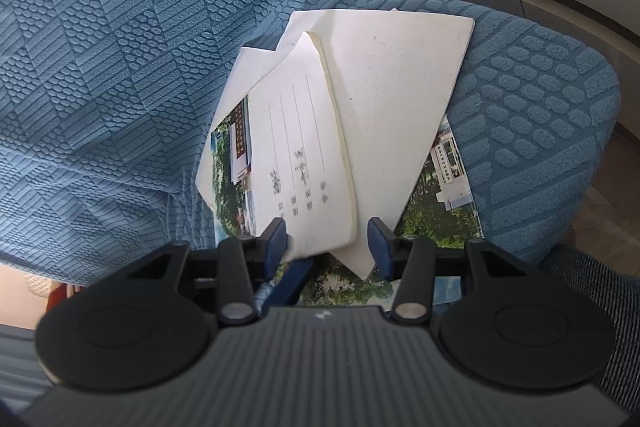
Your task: Organize objects
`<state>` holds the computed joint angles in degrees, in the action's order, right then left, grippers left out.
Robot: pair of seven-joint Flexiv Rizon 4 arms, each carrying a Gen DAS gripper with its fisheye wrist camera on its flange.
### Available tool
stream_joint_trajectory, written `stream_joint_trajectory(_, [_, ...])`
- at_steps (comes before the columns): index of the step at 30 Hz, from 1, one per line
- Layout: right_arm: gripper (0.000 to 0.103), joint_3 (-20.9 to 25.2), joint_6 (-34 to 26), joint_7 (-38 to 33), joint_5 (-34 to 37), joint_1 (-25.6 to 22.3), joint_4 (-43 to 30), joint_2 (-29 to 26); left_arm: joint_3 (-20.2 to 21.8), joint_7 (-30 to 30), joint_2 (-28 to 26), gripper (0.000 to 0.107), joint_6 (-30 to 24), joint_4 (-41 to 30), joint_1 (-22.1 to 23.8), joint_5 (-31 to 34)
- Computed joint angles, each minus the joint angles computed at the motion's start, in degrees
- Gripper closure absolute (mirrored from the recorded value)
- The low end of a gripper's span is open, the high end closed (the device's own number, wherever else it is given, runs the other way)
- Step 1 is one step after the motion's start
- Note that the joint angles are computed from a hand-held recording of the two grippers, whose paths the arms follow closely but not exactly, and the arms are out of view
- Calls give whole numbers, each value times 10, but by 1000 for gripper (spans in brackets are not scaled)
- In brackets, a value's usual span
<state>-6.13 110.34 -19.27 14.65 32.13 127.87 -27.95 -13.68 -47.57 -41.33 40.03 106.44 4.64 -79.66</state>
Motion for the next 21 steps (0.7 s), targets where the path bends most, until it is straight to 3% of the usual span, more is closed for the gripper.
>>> stream_joint_trajectory(4, [54, -16, 64, -3, 47, 31, 4, -17, -3, 33, 10, 102, 13, 6, -2, -25])
stream_joint_trajectory(10, [54, 51, 118, -9, 47, -27, -9, -40, 4, 50, 35, 104, -29, 13, 10, -42])
stream_joint_trajectory(14, [47, 87, 160, -5, 37, -58, -16, -57, 16, 54, 53, 104, -62, 20, 20, -48])
stream_joint_trajectory(21, [47, 87, 177, -14, 55, -50, -25, -61, 45, 50, 71, 104, -100, 26, 40, -20])
